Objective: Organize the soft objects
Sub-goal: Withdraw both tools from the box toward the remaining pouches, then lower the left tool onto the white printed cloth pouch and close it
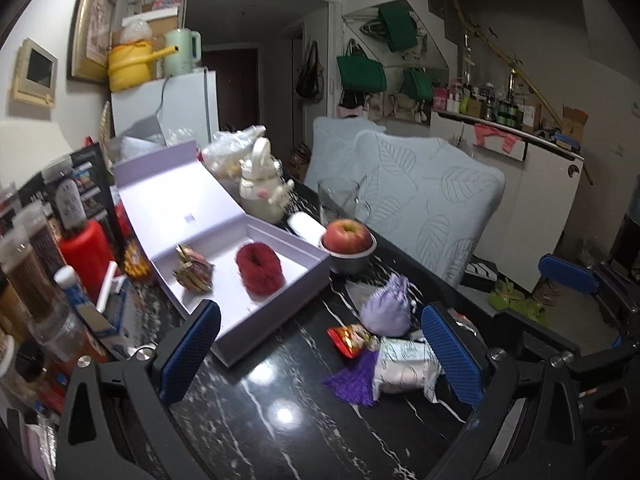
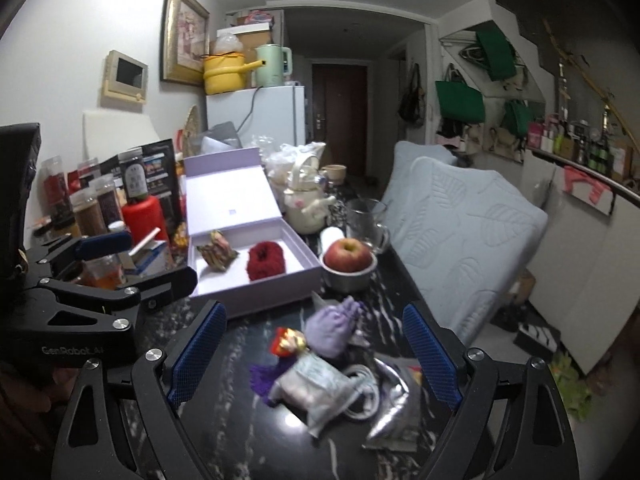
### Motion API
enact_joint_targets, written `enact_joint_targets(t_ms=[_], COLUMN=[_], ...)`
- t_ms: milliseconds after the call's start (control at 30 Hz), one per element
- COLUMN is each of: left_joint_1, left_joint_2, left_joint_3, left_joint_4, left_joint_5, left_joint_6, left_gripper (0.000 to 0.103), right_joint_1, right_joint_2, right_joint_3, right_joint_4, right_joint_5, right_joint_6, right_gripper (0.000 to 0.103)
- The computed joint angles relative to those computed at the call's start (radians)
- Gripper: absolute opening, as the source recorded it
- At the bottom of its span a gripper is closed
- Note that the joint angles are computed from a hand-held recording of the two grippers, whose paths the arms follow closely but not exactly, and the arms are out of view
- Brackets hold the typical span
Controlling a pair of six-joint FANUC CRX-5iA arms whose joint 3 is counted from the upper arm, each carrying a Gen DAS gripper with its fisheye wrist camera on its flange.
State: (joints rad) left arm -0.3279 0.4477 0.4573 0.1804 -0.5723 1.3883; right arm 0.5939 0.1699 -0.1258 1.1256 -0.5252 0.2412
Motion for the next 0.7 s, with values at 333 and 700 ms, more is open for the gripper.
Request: enact_joint_targets(t_ms=[333, 700], left_joint_1=[-0.031, -0.050], left_joint_2=[0.037, 0.113], left_joint_3=[-0.022, 0.020], left_joint_4=[0.080, 0.145], left_joint_5=[-0.009, -0.073], left_joint_6=[-0.086, -0.124], left_gripper=[0.102, 0.102], right_joint_1=[-0.021, -0.055], right_joint_2=[-0.041, -0.062], right_joint_3=[-0.097, -0.160], right_joint_4=[0.027, -0.039], right_joint_5=[-0.008, 0.001], right_joint_6=[-0.060, -0.061], right_gripper=[0.091, 0.091])
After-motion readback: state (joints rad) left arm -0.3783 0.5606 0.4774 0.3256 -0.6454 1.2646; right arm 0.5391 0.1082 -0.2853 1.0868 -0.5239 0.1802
